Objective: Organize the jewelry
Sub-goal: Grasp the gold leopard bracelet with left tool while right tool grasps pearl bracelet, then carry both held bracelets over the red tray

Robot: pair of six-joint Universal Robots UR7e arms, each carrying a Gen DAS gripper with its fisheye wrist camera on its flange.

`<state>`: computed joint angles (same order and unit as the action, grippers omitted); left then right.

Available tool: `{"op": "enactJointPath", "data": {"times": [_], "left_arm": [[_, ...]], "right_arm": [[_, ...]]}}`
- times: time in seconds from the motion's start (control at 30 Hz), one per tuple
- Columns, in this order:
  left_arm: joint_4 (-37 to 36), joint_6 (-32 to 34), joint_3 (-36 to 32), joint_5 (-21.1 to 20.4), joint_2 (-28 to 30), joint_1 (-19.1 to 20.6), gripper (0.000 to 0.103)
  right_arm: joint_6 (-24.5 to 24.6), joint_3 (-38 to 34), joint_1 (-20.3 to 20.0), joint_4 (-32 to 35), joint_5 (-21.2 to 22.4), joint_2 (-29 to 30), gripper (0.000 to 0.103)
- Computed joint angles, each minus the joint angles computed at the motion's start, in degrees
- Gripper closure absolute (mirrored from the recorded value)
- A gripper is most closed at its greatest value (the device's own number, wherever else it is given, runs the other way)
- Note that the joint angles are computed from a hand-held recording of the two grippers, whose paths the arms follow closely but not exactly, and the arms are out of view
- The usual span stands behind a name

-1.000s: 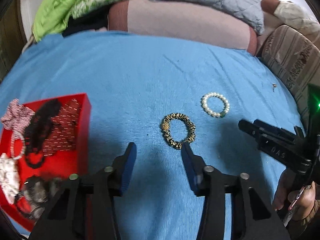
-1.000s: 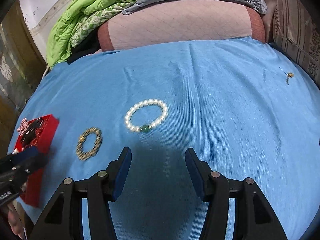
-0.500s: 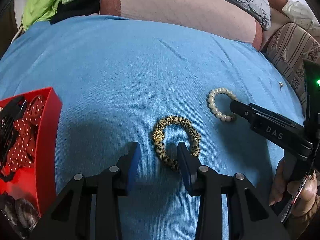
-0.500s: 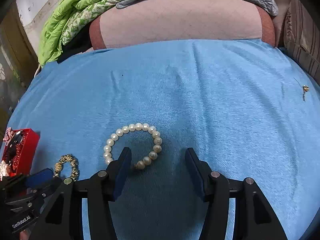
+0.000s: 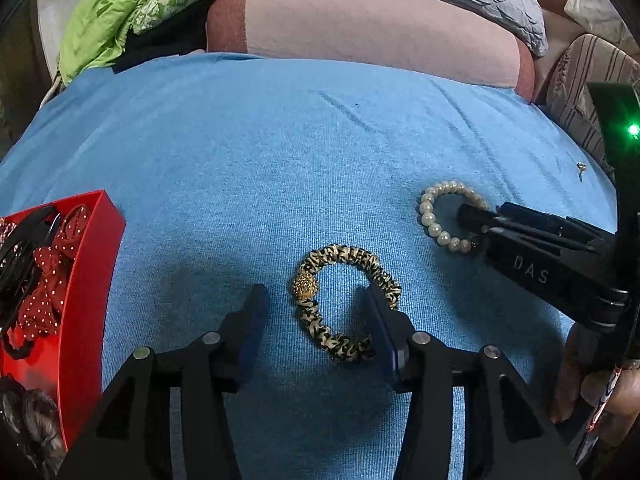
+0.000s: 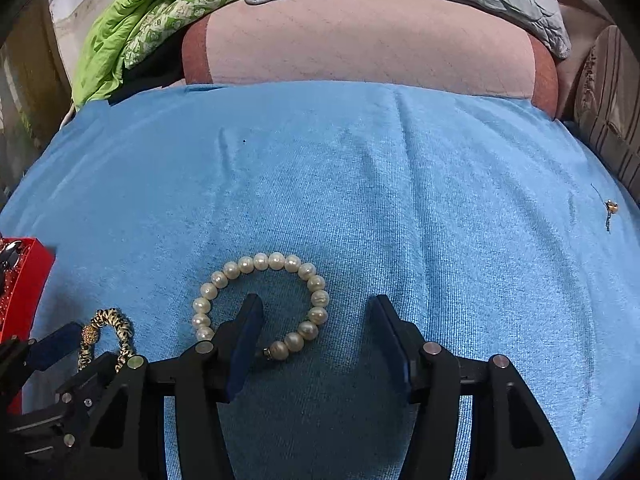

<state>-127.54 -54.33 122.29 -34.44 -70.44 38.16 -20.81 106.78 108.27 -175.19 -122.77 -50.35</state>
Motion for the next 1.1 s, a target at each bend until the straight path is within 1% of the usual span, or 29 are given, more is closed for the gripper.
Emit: {"op": "enactJointPath", "data": {"times": [0.03, 0.07, 0.1, 0.13, 0.17, 0.23, 0.33, 0.57, 0.77, 0.93, 1.1], "left_arm": [[1.49, -0.83, -0.36, -0.28, -0.26, -0.08, 0.064], [2.35, -1.24, -0.53, -0.54, -0.43, -0.23, 0.082], [2.41, -0.52, -0.58, -1.56, -0.92, -0.26, 0.098], [2.22, -0.04, -0.58, -2.7, -1.41, -0.23, 0.098], [1.65, 0.4, -0.54, -3.65, -1.73, -0.21, 0.098], [1.86, -0.08, 0.04, -4.9, -2.91, -0.68, 0.098], [2.83, -1.54, 1.05, -5.6, -4.64, -1.77, 0.098], [7.31, -6.69, 2.82, -5.46, -9.46, -5.86, 0.098], [15.93, -13.26, 3.06, -3.22, -13.4, -11.02, 0.098], [25.54, -20.85, 2.62, -1.48, -16.43, -15.29, 0.098], [34.0, -28.17, 2.58, -1.32, -19.4, -18.71, 0.098]], "right_arm": [[-0.04, 0.16, 0.08, -0.44, -0.19, -0.07, 0.065], [-0.13, 0.32, 0.09, -0.53, -0.11, -0.24, 0.079], [-0.4, 0.52, 0.17, -0.41, -0.11, -0.48, 0.084], [-0.74, 0.87, 0.28, -0.49, -0.18, -0.75, 0.09], [-0.87, 1.2, 0.38, -0.53, -0.19, -0.99, 0.091], [-0.03, 2.15, 0.46, 0.47, 0.58, -2.08, 0.092], [0.97, 4.1, 0.79, 0.8, 1.29, -3.89, 0.092], [4.51, 8.21, 2.41, 0.44, 3.31, -9.03, 0.092], [6.17, 11.01, 4.82, 0.18, 3.14, -11.89, 0.092], [7.78, 13.58, 7.37, 0.1, 2.22, -14.36, 0.092], [8.12, 15.58, 10.18, -0.48, 0.14, -15.73, 0.092]]}}
